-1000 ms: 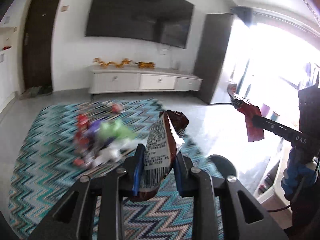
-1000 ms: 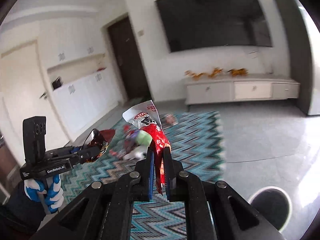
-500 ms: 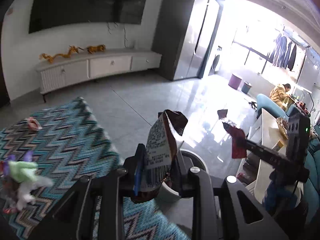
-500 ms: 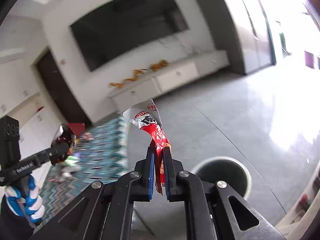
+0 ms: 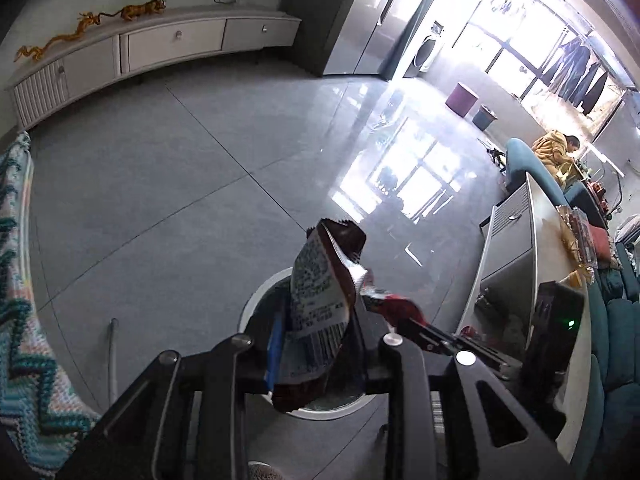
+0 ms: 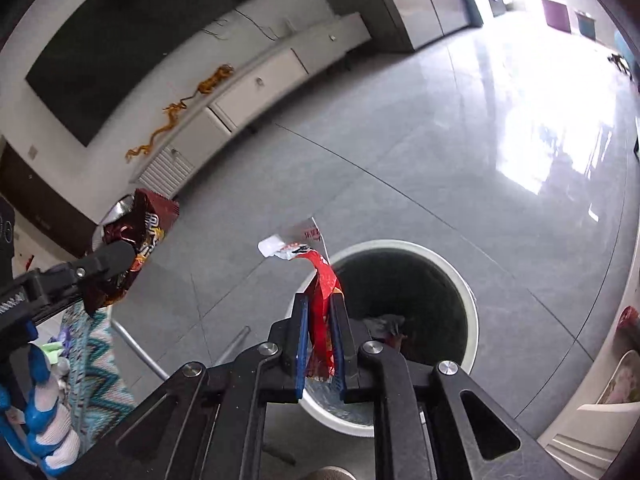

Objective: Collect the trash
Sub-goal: 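Carry both wrappers over the black bin and open both tools to drop them, then return both tools to the trash pile on the rug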

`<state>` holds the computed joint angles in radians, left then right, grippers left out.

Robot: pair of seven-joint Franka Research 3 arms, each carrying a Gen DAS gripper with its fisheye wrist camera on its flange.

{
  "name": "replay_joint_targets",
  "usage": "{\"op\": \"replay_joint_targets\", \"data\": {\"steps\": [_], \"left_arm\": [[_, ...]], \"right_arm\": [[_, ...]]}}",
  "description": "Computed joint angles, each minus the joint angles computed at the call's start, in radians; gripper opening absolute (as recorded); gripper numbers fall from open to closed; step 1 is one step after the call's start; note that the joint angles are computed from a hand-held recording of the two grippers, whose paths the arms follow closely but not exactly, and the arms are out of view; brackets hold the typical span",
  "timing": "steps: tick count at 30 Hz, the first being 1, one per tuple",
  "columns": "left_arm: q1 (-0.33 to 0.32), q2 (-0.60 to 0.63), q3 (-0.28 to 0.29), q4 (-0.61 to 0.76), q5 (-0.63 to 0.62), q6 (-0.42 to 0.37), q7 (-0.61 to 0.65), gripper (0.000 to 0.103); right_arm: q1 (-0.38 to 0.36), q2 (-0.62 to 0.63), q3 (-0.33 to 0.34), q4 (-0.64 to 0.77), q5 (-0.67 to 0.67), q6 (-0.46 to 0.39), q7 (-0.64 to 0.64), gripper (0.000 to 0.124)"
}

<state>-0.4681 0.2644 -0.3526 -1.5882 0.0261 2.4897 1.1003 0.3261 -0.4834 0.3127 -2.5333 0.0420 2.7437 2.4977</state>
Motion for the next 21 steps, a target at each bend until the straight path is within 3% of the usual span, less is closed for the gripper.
{"op": "replay_joint_targets", "data": {"steps": [1,3,6,10,16,21], "left_arm": [[0.006,0.015,-0.007,0.011,-0.022,0.005,0.013,0.033],[0.006,0.042,-0.012,0.033,-0.044,0.012,0.017,0.058],[0.019,0.052,-0.029,0.037,-0.092,0.039,0.044,0.059],[0.006,0.016,-0.013,0.009,-0.059,0.06,0.028,0.059],[-0.013,-0.141,0.025,-0.124,0.097,0.14,-0.068,0.059],[0.009,-0.307,0.027,-0.245,0.155,0.177,-0.104,0.059]], "right_arm": [[0.0,0.006,-0.006,-0.007,0.006,0.002,0.0,0.018],[-0.009,0.01,-0.011,-0.018,0.009,0.002,0.008,0.022],[-0.017,-0.01,-0.009,-0.033,0.006,-0.014,0.026,0.03],[-0.026,-0.05,0.009,-0.041,-0.009,-0.042,0.054,0.03],[-0.057,-0.092,0.055,0.0,-0.068,-0.071,0.098,0.03],[-0.078,-0.126,0.109,0.087,-0.141,-0.094,0.125,0.03]]}}
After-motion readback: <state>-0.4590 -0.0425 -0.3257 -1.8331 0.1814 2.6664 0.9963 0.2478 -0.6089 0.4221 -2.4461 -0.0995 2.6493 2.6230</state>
